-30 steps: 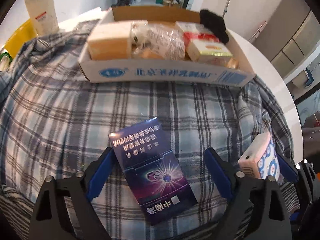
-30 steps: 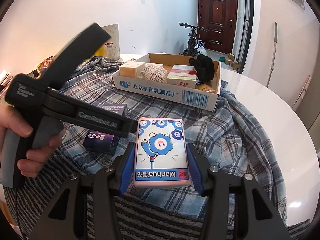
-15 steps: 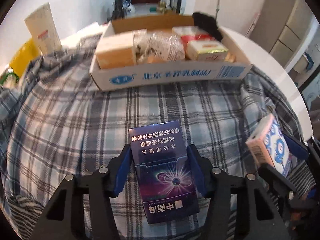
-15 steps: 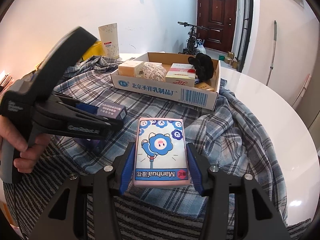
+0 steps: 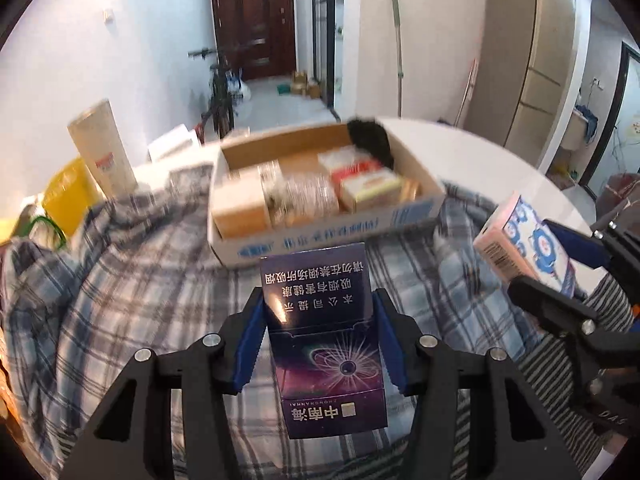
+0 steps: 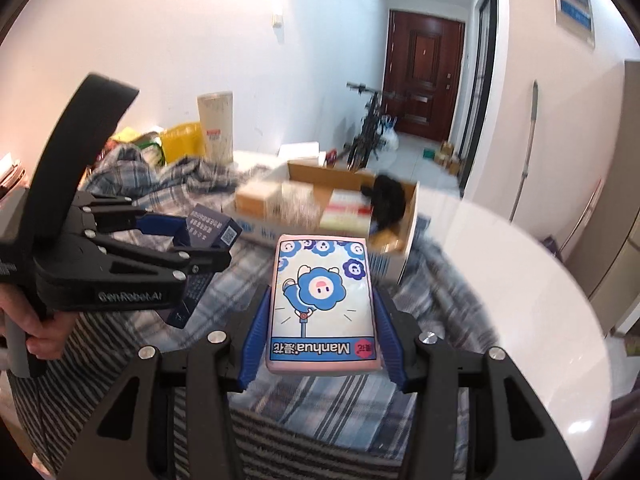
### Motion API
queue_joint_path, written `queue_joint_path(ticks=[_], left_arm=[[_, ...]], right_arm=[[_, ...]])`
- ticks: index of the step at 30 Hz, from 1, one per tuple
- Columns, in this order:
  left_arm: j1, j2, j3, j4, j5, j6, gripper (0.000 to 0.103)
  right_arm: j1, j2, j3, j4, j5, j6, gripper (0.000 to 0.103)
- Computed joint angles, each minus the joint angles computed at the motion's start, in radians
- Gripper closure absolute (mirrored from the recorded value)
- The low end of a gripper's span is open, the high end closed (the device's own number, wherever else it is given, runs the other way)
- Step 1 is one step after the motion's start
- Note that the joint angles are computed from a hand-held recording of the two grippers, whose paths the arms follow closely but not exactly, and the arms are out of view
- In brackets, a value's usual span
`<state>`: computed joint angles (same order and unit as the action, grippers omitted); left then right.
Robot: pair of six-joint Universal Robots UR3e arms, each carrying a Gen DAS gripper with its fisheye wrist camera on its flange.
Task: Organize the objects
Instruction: 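Lift and carry the Manhua box and blue-purple pack over the cardboard box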
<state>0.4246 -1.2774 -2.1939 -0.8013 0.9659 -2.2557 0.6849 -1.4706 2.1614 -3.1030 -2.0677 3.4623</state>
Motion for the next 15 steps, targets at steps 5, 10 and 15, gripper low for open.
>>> queue_joint_path(ticks=[5,10,15], left_arm=[[-0.002,-0.071,0.129,0.079,-0.102,-0.126,0.048],[-0.027,-0.172,0.315,0.279,-0.178,-0.329,0.048],[-0.103,-0.352,0.588,0.36,-0.095,-0.494,0.049]], right_arm=[[-0.005,0.009,-0.154,0.041,-0.067,-0.054,0.054],[-0.042,0.132,-0.517,0.25,-0.168,-0.063,0.054],[-0.166,0.249,-0.831,0.403,-0.062,-0.016,0.055]])
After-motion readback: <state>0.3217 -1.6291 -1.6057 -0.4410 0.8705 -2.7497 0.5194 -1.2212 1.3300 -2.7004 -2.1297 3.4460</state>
